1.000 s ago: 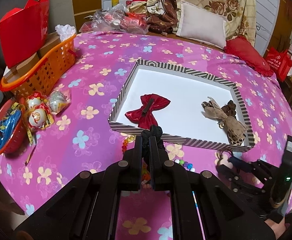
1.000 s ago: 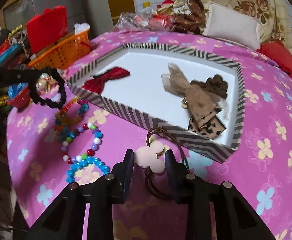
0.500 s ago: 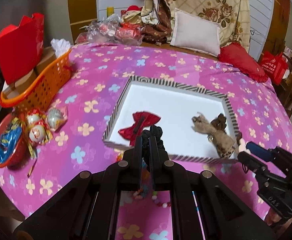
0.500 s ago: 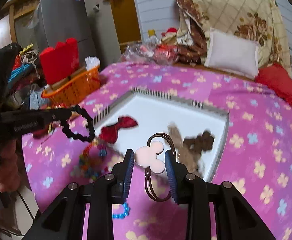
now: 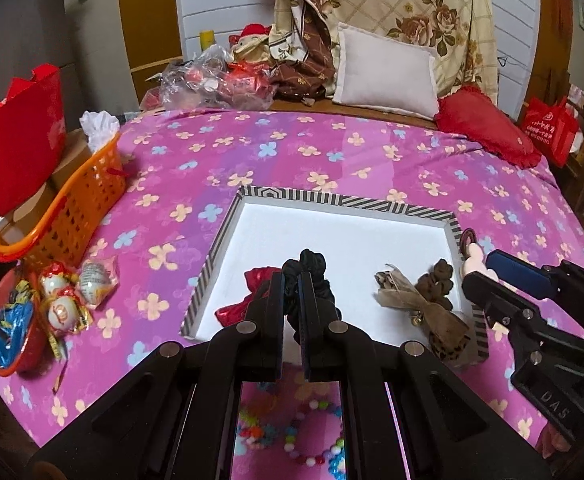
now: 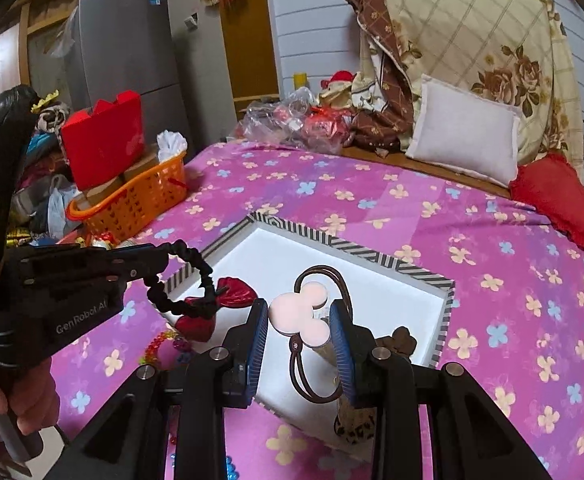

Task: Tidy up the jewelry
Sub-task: 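Carry the scrunchie and hair tie into the tray and release both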

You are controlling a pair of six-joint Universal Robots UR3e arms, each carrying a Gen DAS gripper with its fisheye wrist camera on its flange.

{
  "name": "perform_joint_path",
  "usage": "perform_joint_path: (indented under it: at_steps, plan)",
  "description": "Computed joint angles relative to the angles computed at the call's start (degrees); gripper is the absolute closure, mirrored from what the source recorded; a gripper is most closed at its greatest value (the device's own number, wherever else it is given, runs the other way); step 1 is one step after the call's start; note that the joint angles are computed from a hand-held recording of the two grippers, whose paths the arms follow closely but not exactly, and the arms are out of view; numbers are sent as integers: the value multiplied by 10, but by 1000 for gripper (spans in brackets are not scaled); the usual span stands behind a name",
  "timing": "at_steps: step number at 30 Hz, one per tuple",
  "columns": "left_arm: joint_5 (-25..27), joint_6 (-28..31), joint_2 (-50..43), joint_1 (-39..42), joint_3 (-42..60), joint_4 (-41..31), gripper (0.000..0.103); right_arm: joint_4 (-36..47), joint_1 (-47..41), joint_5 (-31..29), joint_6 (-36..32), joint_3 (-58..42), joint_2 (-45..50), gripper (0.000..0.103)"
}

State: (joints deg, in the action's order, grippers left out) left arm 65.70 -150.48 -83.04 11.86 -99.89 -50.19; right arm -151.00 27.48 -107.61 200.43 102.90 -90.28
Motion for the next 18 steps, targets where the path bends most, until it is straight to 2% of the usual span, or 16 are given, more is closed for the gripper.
perform_joint_path:
  at_steps: [7, 18]
  plan:
    - [40, -32, -78, -41, 13, 49, 98, -37, -30, 41, 0, 22, 47, 73]
    - [96, -58, -182, -75, 37, 86, 98, -65, -64, 87, 3, 36, 121, 72]
